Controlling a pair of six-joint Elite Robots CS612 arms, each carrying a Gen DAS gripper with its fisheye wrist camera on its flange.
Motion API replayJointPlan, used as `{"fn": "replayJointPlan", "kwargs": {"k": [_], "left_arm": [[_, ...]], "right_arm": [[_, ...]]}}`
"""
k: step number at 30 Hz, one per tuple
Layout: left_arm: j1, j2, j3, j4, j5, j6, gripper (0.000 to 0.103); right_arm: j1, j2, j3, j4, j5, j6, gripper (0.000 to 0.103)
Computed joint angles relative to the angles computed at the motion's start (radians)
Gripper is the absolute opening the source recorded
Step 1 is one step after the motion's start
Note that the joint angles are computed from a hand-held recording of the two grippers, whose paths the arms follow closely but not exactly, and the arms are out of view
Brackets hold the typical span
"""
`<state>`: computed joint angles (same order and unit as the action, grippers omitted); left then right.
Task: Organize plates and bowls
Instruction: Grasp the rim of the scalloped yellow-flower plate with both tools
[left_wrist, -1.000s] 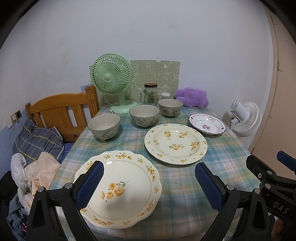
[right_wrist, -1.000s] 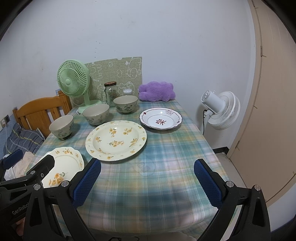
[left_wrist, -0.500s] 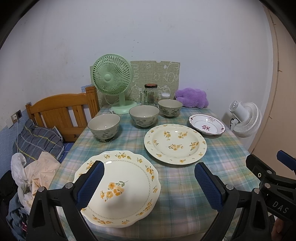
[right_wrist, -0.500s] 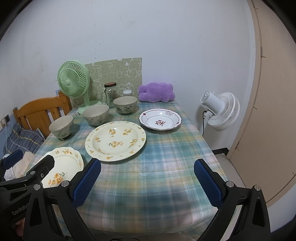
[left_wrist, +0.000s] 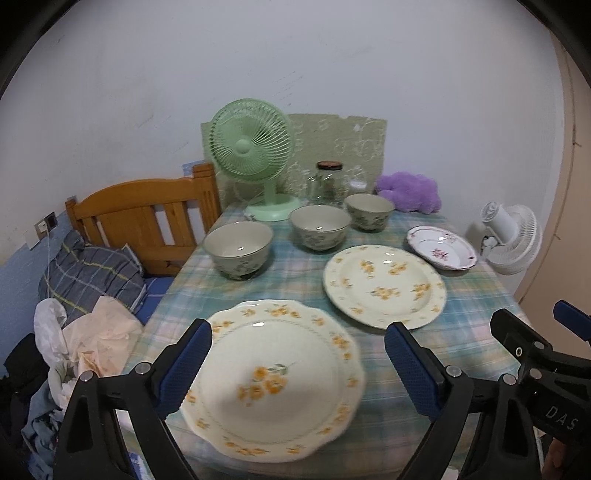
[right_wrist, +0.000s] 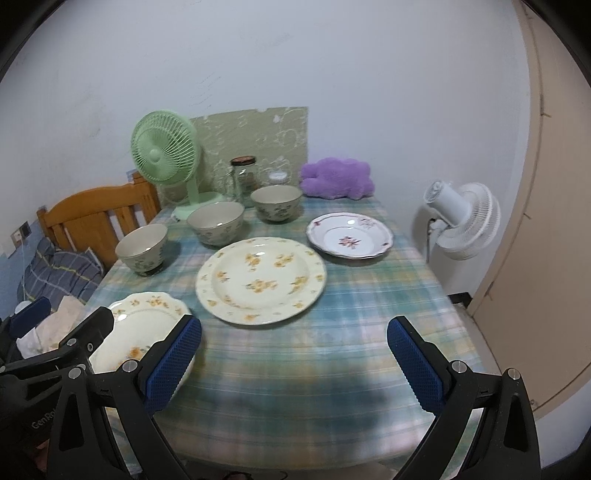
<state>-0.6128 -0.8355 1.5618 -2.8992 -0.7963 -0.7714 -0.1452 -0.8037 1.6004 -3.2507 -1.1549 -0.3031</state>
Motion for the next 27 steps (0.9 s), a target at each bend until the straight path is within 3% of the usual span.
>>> {"fn": "replayJointPlan", "kwargs": {"k": [8, 16, 21, 27], "left_arm": [[0.066, -0.011, 0.021, 0.035, -0.071, 0.027, 0.089], [0.132, 0.009, 0.030, 0.066, -0.178, 0.063, 0.086], [0.169, 0.029, 0.017, 0.113, -0.285, 0.076, 0.082], [0.193, 0.058, 0.003, 0.128, -0.360, 0.085, 0.077]], "right_arm": [[0.069, 0.021, -0.040, 0.065, -0.031, 0.005, 0.097], [0.146, 0.067, -0.100, 0.156, -0.124, 0.027, 0.095], [0.173, 0.086, -0.122, 0.235, -0.162, 0.022, 0.092], [0.197, 0.118, -0.156, 0.305, -0.203, 0.019, 0.088]]}}
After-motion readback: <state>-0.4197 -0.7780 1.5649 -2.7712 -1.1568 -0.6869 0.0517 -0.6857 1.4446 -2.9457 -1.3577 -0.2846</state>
